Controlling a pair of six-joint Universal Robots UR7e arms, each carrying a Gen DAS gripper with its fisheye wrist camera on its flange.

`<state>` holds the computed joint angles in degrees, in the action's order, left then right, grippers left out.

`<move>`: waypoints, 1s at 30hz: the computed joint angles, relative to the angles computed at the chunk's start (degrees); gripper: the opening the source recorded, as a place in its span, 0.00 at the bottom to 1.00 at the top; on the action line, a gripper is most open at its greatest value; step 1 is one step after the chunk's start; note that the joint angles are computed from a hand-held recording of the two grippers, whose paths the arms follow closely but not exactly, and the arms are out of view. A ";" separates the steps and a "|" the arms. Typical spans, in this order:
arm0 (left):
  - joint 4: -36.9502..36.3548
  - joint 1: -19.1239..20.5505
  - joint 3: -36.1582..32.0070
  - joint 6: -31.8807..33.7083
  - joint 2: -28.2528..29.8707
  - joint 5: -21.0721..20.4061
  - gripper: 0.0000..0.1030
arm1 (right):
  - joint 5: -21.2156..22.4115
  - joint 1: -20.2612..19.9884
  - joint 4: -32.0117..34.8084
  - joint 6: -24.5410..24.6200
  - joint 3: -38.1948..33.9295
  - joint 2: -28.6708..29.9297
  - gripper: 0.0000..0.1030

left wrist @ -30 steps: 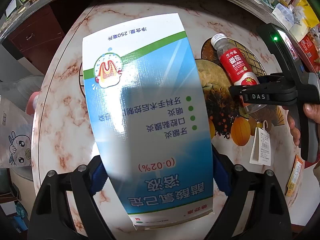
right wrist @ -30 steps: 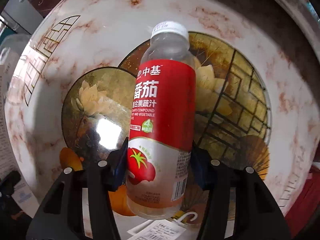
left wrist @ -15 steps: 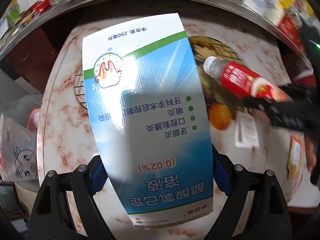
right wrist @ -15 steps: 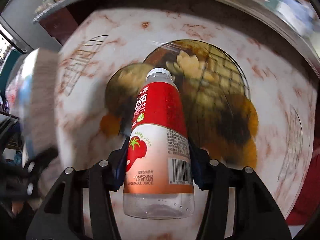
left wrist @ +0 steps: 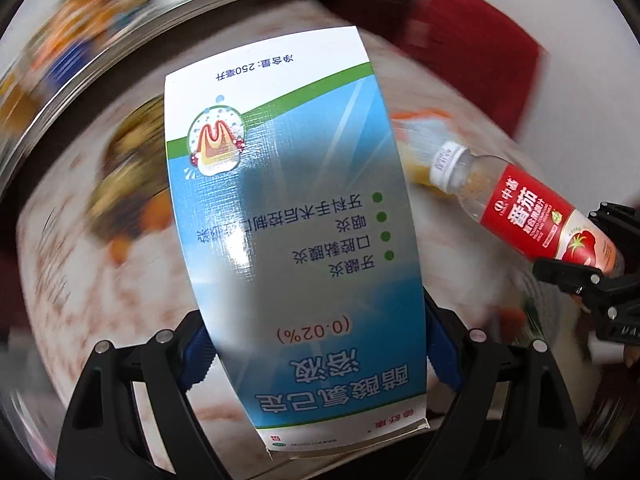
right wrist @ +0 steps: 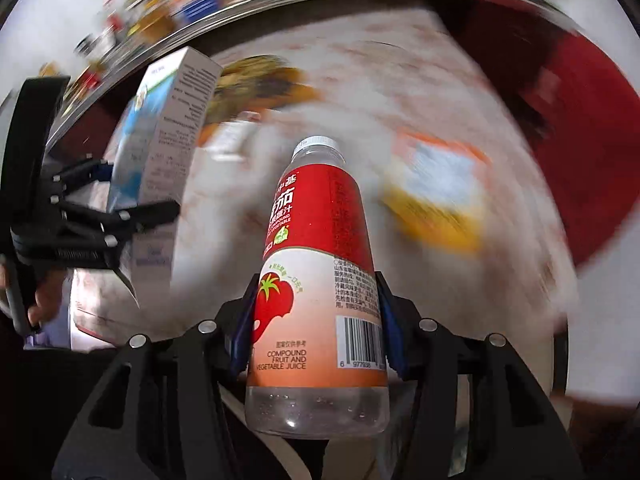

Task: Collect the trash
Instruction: 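Carry the box and bottle to the blue basket and open the right gripper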

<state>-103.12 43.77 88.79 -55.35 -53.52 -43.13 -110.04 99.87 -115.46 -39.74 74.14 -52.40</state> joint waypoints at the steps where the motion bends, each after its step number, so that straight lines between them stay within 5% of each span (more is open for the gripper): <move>1: -2.35 -0.61 -1.44 4.33 2.37 -1.50 0.80 | -0.66 -1.64 -1.33 0.90 2.85 -3.44 0.50; 7: -7.02 -2.88 -11.00 19.44 14.99 -7.82 0.80 | -4.37 -11.46 -7.56 4.37 13.90 -17.58 0.50; 12: -5.08 -4.02 -18.65 23.04 23.08 -11.65 0.80 | -4.73 -18.81 -11.28 6.76 18.70 -22.31 0.50; 21: 1.82 -4.72 -29.79 28.96 32.74 -16.44 0.80 | -4.06 -25.36 -16.04 6.72 20.41 -21.11 0.50; 30: 5.58 -4.59 -33.85 28.33 35.28 -16.83 0.80 | -5.29 -26.59 -17.22 6.00 17.17 -15.46 0.50</move>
